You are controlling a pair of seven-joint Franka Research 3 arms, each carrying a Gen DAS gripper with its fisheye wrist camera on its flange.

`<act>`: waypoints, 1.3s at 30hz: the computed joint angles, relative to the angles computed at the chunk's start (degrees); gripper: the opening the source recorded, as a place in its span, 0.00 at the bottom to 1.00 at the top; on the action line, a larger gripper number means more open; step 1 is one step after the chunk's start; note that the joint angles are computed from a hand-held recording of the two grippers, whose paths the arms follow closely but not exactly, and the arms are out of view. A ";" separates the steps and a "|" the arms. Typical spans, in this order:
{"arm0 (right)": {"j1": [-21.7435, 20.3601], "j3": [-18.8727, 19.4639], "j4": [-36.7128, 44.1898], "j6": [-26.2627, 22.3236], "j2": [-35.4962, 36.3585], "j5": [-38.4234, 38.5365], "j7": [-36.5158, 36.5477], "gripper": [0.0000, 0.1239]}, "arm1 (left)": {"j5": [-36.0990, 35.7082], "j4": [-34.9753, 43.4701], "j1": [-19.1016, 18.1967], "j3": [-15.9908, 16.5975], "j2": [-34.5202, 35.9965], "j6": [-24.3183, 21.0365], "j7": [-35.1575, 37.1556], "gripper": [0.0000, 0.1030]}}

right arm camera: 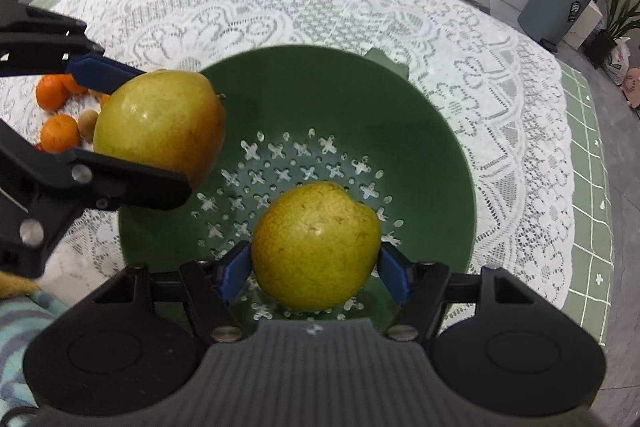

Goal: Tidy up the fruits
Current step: 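Carry both pears over the green colander and open both tools to drop them, then withdraw both tools from the colander and move toward the oranges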

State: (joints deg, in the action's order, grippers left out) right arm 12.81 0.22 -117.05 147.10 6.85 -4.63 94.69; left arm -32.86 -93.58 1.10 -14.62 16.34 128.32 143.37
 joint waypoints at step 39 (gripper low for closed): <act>0.47 -0.35 1.32 -6.90 -1.68 -6.47 -1.71 0.59 | 3.60 -3.60 -1.28 -0.08 -2.60 1.00 1.83 0.75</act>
